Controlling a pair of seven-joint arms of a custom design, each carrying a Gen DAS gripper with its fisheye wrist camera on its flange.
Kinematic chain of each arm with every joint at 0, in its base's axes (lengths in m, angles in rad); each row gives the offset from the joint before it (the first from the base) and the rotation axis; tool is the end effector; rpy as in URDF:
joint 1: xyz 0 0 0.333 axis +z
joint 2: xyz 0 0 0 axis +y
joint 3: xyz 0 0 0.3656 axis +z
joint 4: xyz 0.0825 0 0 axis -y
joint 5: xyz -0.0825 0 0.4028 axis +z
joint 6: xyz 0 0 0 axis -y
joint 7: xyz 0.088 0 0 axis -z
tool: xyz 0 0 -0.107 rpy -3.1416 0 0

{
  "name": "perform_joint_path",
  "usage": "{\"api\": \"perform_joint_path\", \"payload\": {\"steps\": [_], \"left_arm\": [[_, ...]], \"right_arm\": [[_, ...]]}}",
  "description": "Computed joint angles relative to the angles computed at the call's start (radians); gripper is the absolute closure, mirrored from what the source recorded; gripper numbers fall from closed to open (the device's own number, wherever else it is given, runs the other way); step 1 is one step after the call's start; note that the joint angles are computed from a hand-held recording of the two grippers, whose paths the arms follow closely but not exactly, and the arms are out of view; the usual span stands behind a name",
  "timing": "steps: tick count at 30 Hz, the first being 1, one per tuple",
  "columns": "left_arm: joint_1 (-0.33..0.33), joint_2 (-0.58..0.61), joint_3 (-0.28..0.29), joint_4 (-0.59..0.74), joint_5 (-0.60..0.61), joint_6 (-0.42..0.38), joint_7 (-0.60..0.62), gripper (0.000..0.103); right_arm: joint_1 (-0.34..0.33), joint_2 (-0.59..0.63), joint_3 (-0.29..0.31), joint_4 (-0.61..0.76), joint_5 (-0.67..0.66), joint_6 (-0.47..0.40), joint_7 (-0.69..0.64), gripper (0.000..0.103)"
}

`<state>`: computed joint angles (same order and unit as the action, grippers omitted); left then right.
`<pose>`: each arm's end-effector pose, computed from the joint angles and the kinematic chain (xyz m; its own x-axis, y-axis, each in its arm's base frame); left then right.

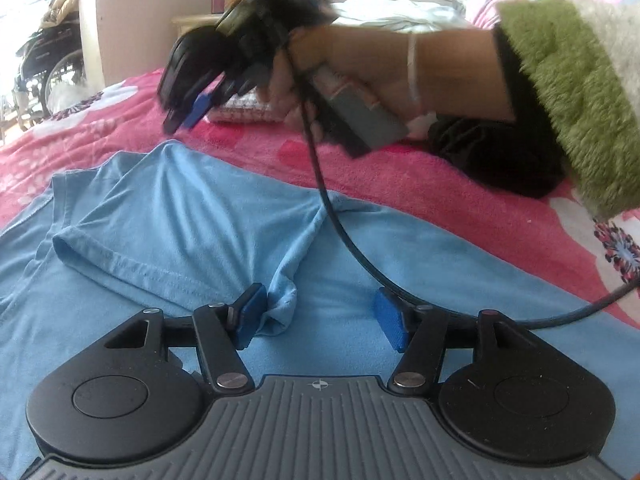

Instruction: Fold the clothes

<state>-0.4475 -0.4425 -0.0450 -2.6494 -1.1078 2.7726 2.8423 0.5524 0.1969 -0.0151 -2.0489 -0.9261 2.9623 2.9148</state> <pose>0.3778 -0.1594 0.4638 -0.7518 -0.6546 0.0790 -0.4975 0.4846 -0.7195 0.5204 0.3735 0.4440 0.1326 -0.9711 -0.1983 -0.7245 0.0415 -0.6880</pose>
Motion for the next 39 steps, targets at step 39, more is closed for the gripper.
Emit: {"api": "perform_joint_path", "payload": {"steps": [39], "left_arm": [[0.798, -0.531, 0.192, -0.215, 0.909, -0.183, -0.964, 0.04]], "right_arm": [[0.22, 0.316, 0.363, 0.672, 0.857, -0.346, -0.857, 0.072]]}}
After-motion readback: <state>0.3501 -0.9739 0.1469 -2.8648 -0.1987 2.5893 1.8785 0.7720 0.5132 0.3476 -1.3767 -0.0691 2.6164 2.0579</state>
